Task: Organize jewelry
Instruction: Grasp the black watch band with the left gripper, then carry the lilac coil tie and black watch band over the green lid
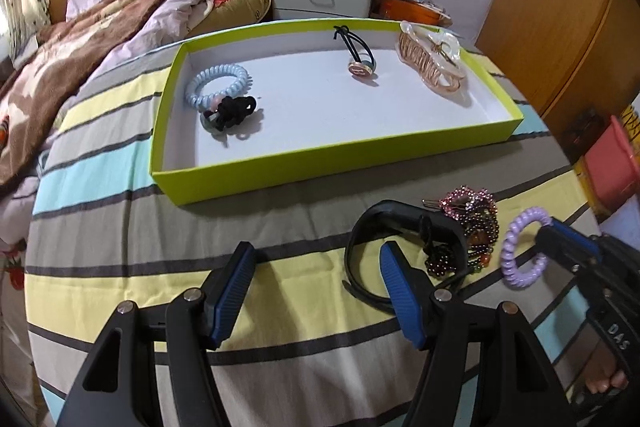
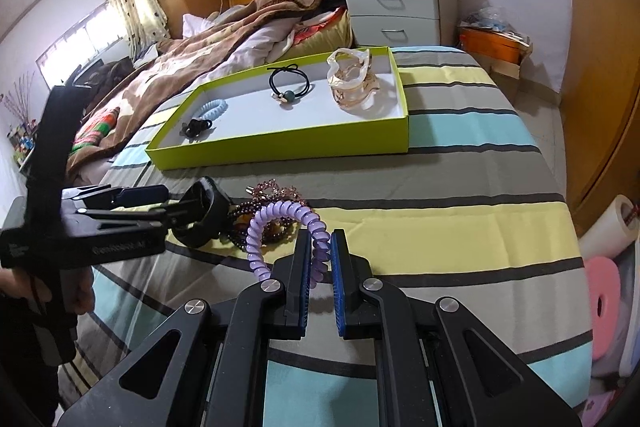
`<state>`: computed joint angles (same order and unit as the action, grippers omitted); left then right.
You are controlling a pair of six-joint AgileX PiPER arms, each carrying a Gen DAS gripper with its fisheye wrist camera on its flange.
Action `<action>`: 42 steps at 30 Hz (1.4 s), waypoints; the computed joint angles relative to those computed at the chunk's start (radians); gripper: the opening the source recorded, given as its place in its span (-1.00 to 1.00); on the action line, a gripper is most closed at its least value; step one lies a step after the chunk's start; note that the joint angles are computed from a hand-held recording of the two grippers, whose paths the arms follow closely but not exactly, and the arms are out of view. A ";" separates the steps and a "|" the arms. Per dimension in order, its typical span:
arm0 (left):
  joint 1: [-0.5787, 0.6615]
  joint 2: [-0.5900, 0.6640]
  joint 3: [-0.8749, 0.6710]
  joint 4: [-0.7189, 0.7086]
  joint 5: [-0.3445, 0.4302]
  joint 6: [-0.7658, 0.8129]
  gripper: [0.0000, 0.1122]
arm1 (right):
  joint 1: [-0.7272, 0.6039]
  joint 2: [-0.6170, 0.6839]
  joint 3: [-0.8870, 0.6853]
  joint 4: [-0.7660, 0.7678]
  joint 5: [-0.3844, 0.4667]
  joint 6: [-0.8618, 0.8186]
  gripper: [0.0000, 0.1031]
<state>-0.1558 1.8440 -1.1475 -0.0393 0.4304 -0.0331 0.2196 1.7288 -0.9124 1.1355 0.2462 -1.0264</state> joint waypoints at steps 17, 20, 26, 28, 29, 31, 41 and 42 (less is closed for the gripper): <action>-0.021 -0.019 0.019 -0.023 -0.019 0.035 -0.87 | -0.001 -0.025 0.017 0.026 -0.016 -0.013 -0.81; -0.015 -0.029 0.027 -0.057 -0.023 0.060 -0.90 | -0.002 -0.029 0.017 0.029 -0.017 -0.014 -0.81; 0.020 -0.070 0.060 -0.226 -0.035 0.205 -0.90 | 0.003 -0.042 0.025 0.028 -0.024 -0.008 -0.81; 0.030 -0.084 0.070 -0.283 -0.034 0.259 -0.90 | 0.005 -0.046 0.027 0.029 -0.028 -0.007 -0.81; 0.036 -0.089 0.073 -0.309 -0.031 0.281 -0.90 | 0.004 -0.048 0.028 0.031 -0.027 -0.006 -0.81; 0.040 -0.102 0.082 -0.339 -0.034 0.304 -0.90 | 0.004 -0.054 0.031 0.031 -0.030 -0.005 -0.81; 0.051 -0.146 0.085 -0.344 -0.027 0.307 -0.90 | 0.009 -0.083 0.025 -0.017 -0.044 0.050 -0.81; 0.053 -0.148 0.081 -0.340 -0.026 0.303 -0.90 | 0.010 -0.083 0.022 -0.024 -0.045 0.057 -0.81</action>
